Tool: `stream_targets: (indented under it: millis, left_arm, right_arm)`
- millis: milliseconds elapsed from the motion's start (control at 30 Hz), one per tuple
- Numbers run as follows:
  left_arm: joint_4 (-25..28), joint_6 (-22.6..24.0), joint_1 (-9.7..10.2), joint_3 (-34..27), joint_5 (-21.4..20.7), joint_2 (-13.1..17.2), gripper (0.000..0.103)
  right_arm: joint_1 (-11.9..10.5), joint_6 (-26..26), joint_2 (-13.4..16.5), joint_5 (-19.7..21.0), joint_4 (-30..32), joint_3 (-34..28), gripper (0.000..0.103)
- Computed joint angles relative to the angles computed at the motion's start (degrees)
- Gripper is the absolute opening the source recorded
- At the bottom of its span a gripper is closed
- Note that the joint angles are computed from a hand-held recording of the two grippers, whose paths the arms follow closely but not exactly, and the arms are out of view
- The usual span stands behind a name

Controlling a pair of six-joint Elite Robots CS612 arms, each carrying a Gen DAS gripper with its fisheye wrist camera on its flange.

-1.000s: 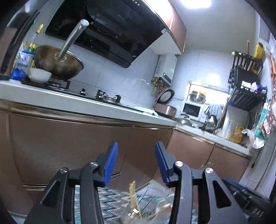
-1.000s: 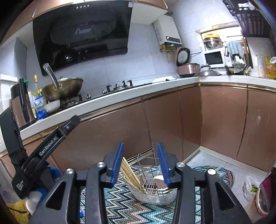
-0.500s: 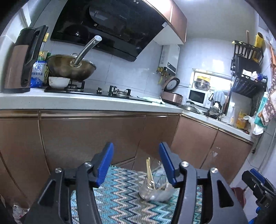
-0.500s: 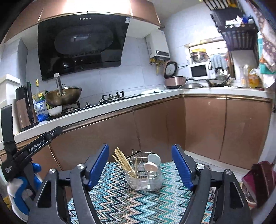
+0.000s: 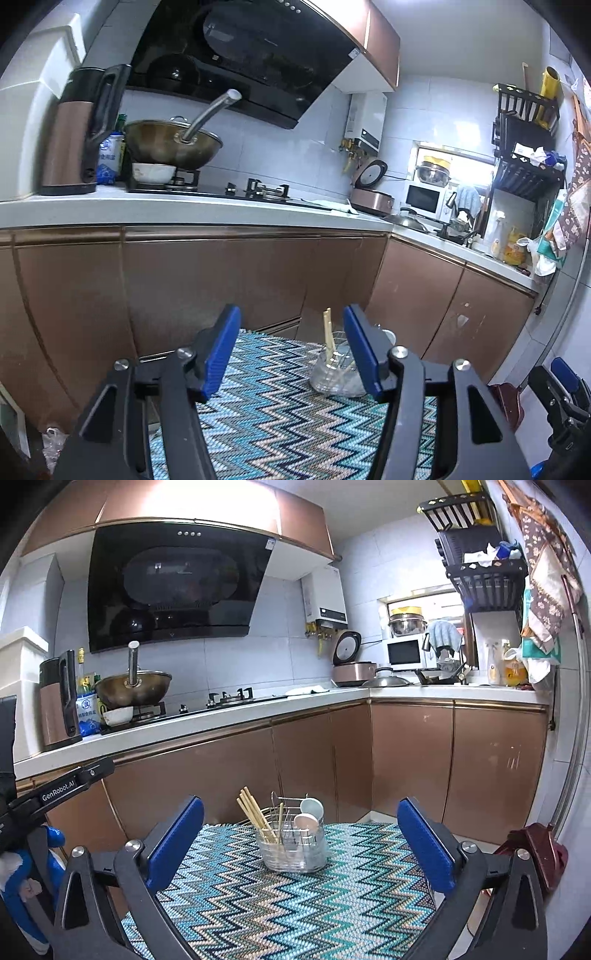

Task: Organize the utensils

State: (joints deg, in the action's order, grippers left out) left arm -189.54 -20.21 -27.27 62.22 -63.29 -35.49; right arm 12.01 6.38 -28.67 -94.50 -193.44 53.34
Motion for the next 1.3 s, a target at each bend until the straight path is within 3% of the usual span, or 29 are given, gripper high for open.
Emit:
stream_targets:
  millis: [367,833,1300]
  left_arm:
    - [-5.48,2.62,-1.07,8.07,2.92,-3.60,0.060]
    - [-7.69,8.37,-2.88,10.64,6.10,-4.78,0.063]
    - [-8.60,9.56,-3.61,11.90,9.78,-5.09,0.069]
  right_arm:
    - [0.85,-1.48,-2.80,-1.40,-4.50,7.06,0.103]
    - [0.85,-0.45,-4.14,-1.45,-7.64,10.57,0.103]
    - [0.97,1.19,-4.55,-2.78,-8.73,11.87,0.103]
